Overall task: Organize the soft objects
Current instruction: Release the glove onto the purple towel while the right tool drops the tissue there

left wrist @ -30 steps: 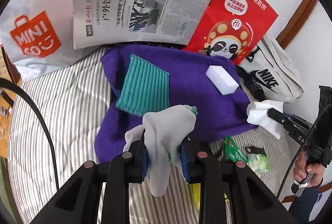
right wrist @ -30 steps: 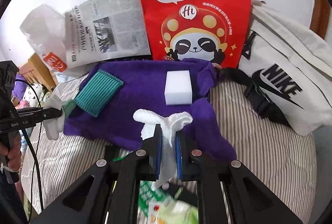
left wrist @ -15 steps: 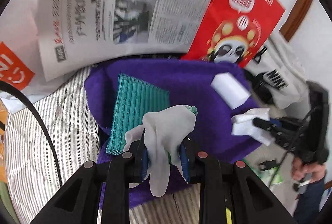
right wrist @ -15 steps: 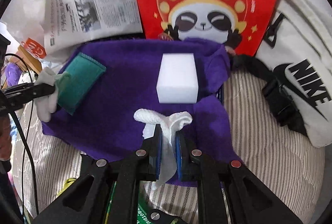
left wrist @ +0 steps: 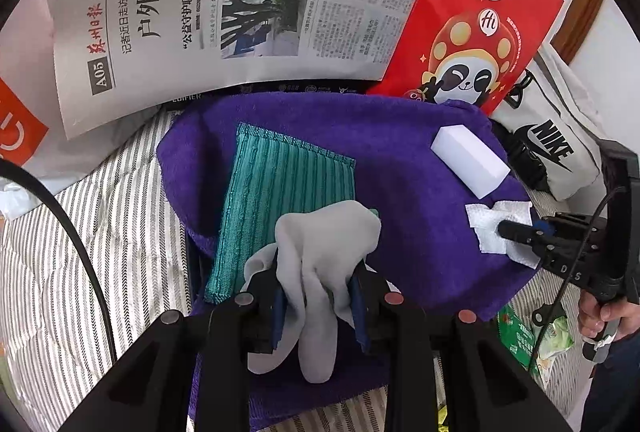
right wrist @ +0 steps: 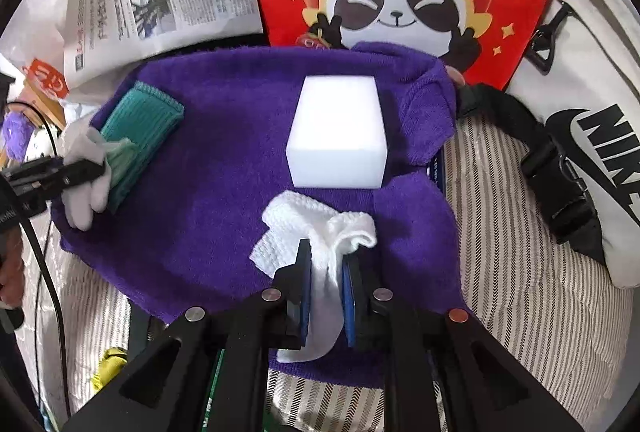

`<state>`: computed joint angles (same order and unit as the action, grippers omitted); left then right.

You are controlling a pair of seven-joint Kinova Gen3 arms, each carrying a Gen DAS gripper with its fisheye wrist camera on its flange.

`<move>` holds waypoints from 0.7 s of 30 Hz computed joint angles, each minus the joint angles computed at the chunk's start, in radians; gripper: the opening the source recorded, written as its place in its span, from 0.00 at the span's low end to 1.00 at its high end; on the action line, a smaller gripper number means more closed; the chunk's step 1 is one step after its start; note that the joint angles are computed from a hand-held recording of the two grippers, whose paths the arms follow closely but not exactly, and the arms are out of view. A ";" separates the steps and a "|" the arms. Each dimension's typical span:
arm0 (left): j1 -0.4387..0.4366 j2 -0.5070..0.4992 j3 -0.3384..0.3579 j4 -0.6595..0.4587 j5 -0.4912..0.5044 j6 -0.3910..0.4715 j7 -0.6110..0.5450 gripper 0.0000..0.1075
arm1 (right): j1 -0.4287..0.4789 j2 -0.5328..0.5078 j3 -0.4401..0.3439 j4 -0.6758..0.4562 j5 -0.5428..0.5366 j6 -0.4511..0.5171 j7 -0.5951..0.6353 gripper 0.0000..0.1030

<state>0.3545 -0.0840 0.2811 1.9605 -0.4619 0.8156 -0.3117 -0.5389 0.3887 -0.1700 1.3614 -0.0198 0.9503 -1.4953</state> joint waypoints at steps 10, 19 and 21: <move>0.010 -0.004 0.008 0.012 -0.010 -0.011 -0.005 0.34 | -0.015 0.003 0.009 0.000 0.033 0.019 0.004 0.37; 0.019 0.003 0.021 -0.041 0.023 0.107 -0.037 0.59 | -0.013 -0.047 0.009 0.027 0.067 0.021 0.036 0.53; 0.027 0.005 0.017 -0.055 0.034 0.136 -0.043 0.60 | -0.012 -0.062 0.008 0.039 0.071 0.016 0.036 0.53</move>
<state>0.3813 -0.0792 0.2982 1.9053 -0.4275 0.9514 -0.3550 -0.5510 0.3270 -0.1616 1.4009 0.0507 0.9662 -1.4594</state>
